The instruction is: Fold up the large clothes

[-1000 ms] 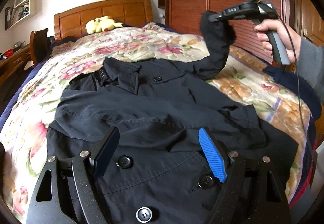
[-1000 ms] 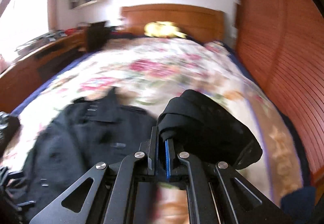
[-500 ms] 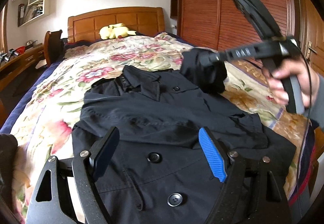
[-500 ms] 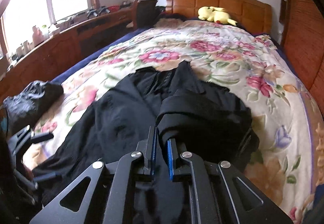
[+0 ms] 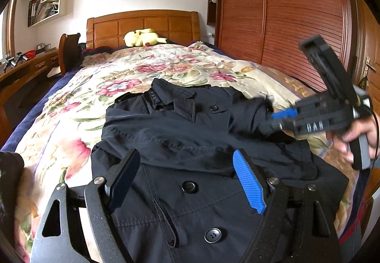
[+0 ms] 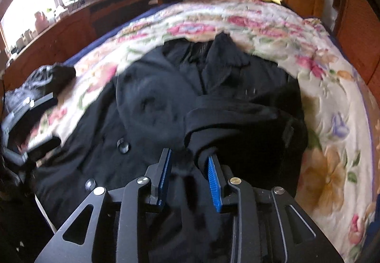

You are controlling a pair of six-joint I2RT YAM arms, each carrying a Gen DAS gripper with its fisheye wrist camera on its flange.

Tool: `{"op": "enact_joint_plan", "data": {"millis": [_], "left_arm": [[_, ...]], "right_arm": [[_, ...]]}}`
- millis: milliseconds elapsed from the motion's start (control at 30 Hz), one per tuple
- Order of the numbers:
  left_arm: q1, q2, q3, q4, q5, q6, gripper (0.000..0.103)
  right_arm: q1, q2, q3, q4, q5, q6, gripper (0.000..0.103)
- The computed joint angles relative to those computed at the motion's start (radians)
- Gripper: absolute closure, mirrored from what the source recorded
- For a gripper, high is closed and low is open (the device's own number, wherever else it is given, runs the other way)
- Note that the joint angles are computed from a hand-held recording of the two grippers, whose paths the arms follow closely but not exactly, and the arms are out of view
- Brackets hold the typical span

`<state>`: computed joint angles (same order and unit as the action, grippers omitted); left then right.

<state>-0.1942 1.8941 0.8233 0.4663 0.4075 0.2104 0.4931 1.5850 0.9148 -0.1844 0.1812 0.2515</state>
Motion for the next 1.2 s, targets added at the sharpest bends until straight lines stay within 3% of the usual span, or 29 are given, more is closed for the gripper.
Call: {"op": "enact_joint_plan", "data": {"millis": [333, 633, 967, 1200], "left_arm": [[-0.004, 0.004, -0.010, 0.012, -0.017, 0.006, 0.022], [-0.013, 0.011, -0.008, 0.018, -0.027, 0.007, 0.022], [-0.015, 0.004, -0.015, 0.023, -0.038, 0.012, 0.022], [-0.007, -0.006, -0.025, 0.032, -0.017, 0.012, 0.022]], "right_arm": [[-0.008, 0.011, -0.078, 0.122, 0.030, 0.030, 0.068], [-0.115, -0.021, -0.027, 0.192, 0.055, -0.032, 0.050], [-0.210, 0.267, 0.199, 0.146, 0.059, -0.020, 0.048], [-0.275, 0.458, 0.302, 0.160, -0.116, 0.097, 0.048]]}}
